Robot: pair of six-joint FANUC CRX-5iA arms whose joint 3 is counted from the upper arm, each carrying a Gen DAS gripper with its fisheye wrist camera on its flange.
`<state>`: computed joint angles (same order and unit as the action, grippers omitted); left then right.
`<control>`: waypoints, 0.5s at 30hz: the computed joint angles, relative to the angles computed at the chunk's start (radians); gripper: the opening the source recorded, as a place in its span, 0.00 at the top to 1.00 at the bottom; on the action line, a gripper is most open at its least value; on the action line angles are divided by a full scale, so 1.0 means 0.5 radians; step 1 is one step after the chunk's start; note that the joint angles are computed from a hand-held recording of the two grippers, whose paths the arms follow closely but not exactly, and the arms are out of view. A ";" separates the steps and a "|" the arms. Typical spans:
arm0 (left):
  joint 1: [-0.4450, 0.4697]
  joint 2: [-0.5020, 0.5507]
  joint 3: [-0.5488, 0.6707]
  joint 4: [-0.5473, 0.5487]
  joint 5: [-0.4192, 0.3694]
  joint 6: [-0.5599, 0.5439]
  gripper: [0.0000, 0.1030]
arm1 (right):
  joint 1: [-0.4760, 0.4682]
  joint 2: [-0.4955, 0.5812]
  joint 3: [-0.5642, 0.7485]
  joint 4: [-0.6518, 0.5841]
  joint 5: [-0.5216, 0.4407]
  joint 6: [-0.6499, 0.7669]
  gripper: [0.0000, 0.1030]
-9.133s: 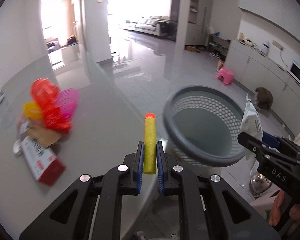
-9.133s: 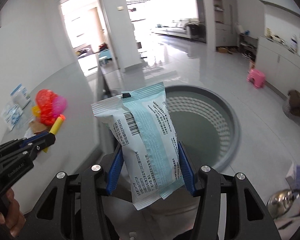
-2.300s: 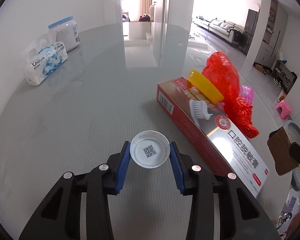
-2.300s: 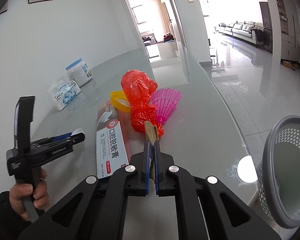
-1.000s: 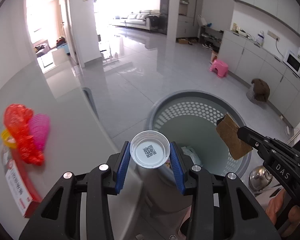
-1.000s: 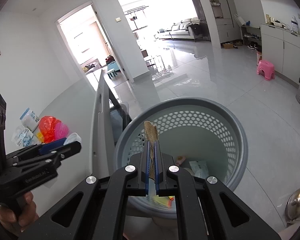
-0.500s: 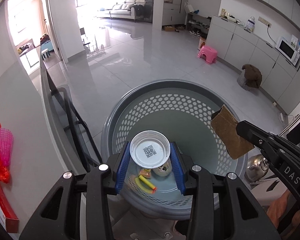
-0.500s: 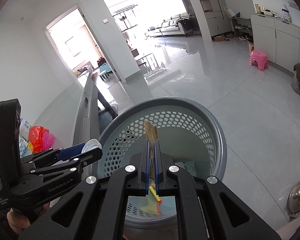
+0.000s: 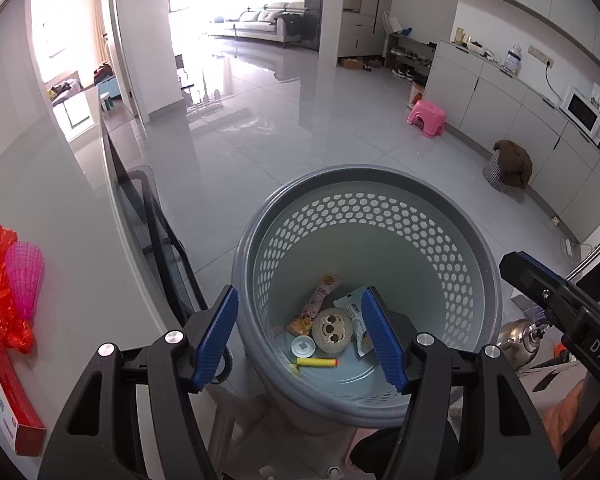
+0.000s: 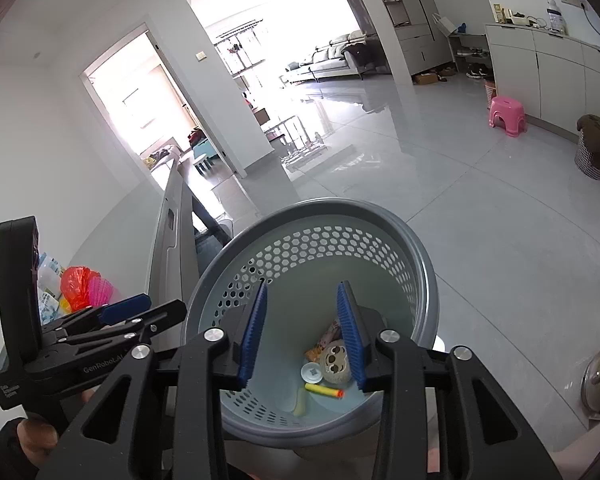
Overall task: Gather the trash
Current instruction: 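Carry the cap and cardboard over the wastebasket and open both grippers, then move back to the table and grasp the red-white toothpaste box with the left gripper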
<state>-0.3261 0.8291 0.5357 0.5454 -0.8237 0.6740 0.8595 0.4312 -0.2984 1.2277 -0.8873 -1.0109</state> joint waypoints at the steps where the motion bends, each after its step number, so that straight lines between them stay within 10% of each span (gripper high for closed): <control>1: 0.007 -0.016 -0.024 0.008 0.009 -0.008 0.39 | 0.014 0.011 0.021 -0.023 -0.014 0.023 0.65; 15: 0.116 -0.286 -0.462 0.206 0.253 -0.239 0.32 | 0.151 0.175 0.328 -0.176 -0.180 0.310 0.48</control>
<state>-0.2679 0.6860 0.3046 0.6486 -0.6971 0.5546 0.9352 0.5186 -0.1346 1.1397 -0.9773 -0.8561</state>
